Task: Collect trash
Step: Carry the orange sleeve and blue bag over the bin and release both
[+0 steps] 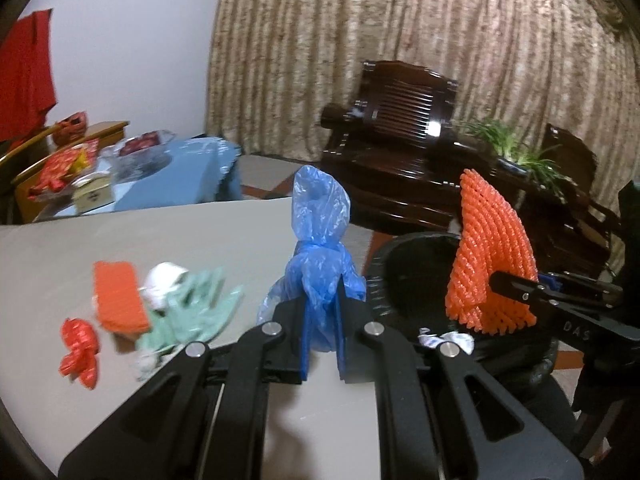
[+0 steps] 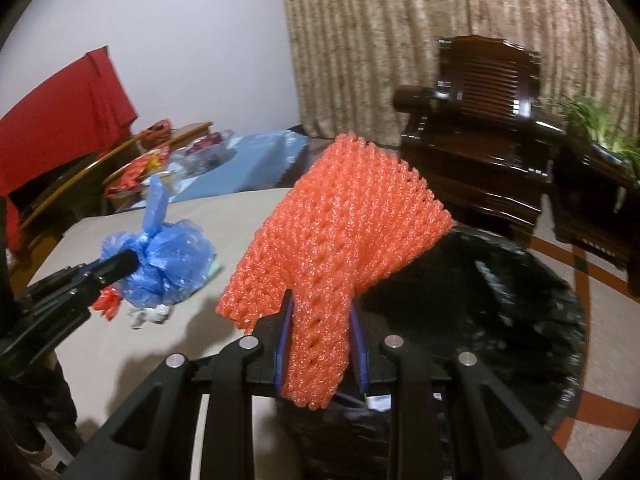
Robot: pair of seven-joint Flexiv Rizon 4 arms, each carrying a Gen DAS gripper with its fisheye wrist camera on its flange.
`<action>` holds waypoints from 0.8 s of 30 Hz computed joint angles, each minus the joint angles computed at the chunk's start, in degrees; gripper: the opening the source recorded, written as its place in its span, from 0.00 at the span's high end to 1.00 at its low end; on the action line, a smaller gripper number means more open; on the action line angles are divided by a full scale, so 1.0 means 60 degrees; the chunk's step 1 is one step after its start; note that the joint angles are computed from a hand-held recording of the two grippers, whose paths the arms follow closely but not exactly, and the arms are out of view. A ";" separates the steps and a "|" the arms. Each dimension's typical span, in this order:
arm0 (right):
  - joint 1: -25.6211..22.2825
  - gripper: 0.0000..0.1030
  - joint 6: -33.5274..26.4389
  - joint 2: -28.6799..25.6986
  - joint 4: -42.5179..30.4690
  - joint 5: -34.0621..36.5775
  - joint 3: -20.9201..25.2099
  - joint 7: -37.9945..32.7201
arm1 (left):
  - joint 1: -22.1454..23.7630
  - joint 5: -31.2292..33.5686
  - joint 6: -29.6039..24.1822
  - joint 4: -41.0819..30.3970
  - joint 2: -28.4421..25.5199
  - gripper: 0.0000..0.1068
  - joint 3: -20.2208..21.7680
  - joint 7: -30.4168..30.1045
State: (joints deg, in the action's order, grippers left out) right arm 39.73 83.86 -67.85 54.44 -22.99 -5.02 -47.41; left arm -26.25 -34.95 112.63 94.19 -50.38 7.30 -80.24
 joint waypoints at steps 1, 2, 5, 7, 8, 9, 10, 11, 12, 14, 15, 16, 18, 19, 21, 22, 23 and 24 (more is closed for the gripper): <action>0.0045 0.75 0.0069 0.0091 0.0198 0.0031 -0.0229 0.0151 | 0.0053 0.0087 -0.0054 -0.0137 -0.0056 0.92 -0.0085 0.0024; 0.0090 0.75 0.0116 0.0136 0.0327 0.0043 -0.0403 0.0286 | 0.0080 0.0164 -0.0148 -0.0333 -0.0144 0.92 -0.0149 0.0054; 0.0149 0.75 0.0227 0.0319 0.0757 0.0045 -0.0875 0.0694 | 0.0127 0.0423 -0.0462 -0.0961 -0.0430 0.92 -0.0274 0.0089; 0.0172 0.75 0.0280 0.0392 0.0960 0.0019 -0.1130 0.0949 | 0.0231 0.0693 -0.0682 -0.1458 -0.0659 0.92 -0.0451 0.0076; 0.0181 0.75 0.0312 0.0435 0.1089 0.0013 -0.1257 0.1088 | 0.0288 0.0827 -0.0806 -0.1679 -0.0769 0.92 -0.0534 0.0058; 0.0153 0.75 0.0334 0.0456 0.1156 -0.0015 -0.1289 0.1152 | 0.0380 0.0994 -0.0960 -0.1904 -0.0873 0.92 -0.0677 0.0039; 0.0152 0.75 0.0341 0.0486 0.1265 -0.0016 -0.1383 0.1276 | 0.0417 0.1114 -0.1089 -0.2088 -0.0960 0.92 -0.0739 -0.0009; 0.0180 0.75 0.0352 0.0513 0.1352 -0.0033 -0.1471 0.1391 | 0.0446 0.1246 -0.1255 -0.2359 -0.1093 0.92 -0.0808 -0.0043; 0.0178 0.75 0.0361 0.0540 0.1447 -0.0050 -0.1539 0.1487 | 0.0435 0.1354 -0.1374 -0.2547 -0.1187 0.92 -0.0799 -0.0097; 0.0138 0.75 0.0331 0.0560 0.1549 -0.0098 -0.1570 0.1611 | 0.0412 0.1609 -0.1689 -0.3035 -0.1448 0.92 -0.0802 -0.0150; 0.0108 0.75 0.0255 0.0548 0.1523 -0.0139 -0.1537 0.1636 | 0.0448 0.1763 -0.1861 -0.3296 -0.1579 0.92 -0.0876 -0.0162; 0.0085 0.75 0.0161 0.0552 0.1551 -0.0177 -0.1543 0.1679 | 0.0481 0.1904 -0.1991 -0.3458 -0.1658 0.91 -0.0928 -0.0196; 0.0030 0.73 -0.0030 0.0592 0.1660 -0.0241 -0.1523 0.1784 | 0.0628 0.2185 -0.2413 -0.3853 -0.1839 0.86 -0.1176 -0.0227; 0.0034 0.62 -0.0051 0.0609 0.1713 -0.0275 -0.1565 0.1871 | 0.0703 0.2306 -0.2543 -0.3979 -0.1890 0.84 -0.1278 -0.0276; 0.0137 0.51 -0.0048 0.0685 0.1947 -0.0351 -0.1816 0.2137 | 0.0703 0.2472 -0.2754 -0.4118 -0.1951 0.73 -0.1221 -0.0458; 0.0184 0.44 -0.0016 0.0722 0.2056 -0.0397 -0.1941 0.2264 | 0.0751 0.2581 -0.2702 -0.4071 -0.1938 0.65 -0.1264 -0.0543; 0.0224 0.40 0.0021 0.0753 0.2145 -0.0439 -0.2042 0.2381 | 0.0796 0.2674 -0.2615 -0.4028 -0.1930 0.62 -0.1304 -0.0625; 0.0244 0.37 0.0051 0.0779 0.2212 -0.0479 -0.2107 0.2472 | 0.0784 0.2729 -0.2493 -0.3930 -0.1898 0.55 -0.1242 -0.0739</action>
